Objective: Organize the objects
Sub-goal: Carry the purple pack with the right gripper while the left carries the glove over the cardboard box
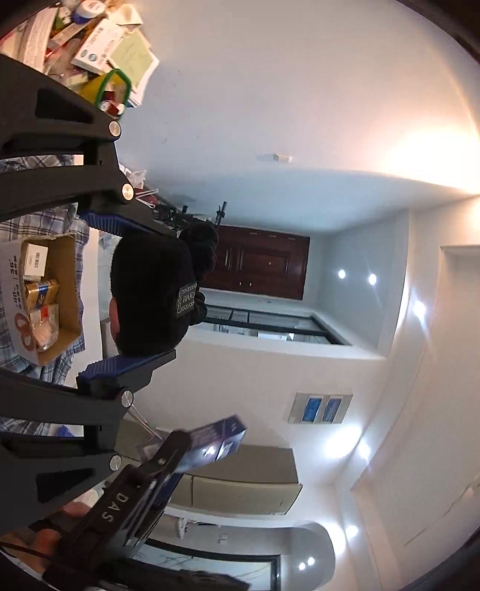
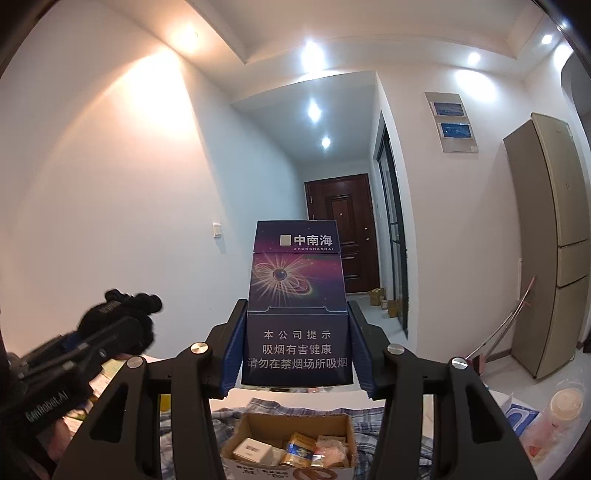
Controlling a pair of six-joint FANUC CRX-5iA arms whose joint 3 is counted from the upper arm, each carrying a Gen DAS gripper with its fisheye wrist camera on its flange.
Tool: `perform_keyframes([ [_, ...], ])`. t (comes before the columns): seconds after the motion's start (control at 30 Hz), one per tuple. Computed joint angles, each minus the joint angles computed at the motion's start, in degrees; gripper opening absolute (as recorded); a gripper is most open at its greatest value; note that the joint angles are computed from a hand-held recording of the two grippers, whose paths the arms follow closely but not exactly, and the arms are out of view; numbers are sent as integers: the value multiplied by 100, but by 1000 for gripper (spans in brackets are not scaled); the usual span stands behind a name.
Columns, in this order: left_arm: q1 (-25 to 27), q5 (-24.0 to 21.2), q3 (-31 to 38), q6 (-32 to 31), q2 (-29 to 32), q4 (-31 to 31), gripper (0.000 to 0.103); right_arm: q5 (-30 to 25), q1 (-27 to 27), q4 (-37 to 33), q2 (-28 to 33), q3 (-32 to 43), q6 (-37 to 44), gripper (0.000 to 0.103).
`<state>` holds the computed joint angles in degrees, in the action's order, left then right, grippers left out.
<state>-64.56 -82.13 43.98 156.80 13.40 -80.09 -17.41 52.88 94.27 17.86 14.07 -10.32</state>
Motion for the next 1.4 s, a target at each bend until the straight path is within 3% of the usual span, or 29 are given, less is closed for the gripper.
perform_keyframes([
  [0.27, 402, 1, 119, -289, 106, 520, 58, -1113, 210, 345, 367, 148, 350, 49],
  [0.43, 414, -36, 116, -240, 130, 545, 58, -548, 294, -1246, 402, 366, 1491, 49],
  [0.63, 502, 5, 88, -149, 127, 687, 58, -663, 355, -1928, 538, 620, 2128, 49],
  [0.93, 845, 53, 41, -122, 152, 1121, 58, -815, 468, -3519, 817, 1220, 3663, 49],
  [1.13, 1363, 211, -17, -126, 204, 1842, 58, -1340, 517, -5076, 1261, 2160, 5133, 49],
  [1.3, 1678, 188, 31, -217, 352, 2265, 58, -2218, 508, -6458, 1821, 3332, 6484, 49],
  [1.4, 1839, 267, 1, -296, 424, 2513, 58, -3029, 481, -7316, 2350, 4401, 7356, 49],
])
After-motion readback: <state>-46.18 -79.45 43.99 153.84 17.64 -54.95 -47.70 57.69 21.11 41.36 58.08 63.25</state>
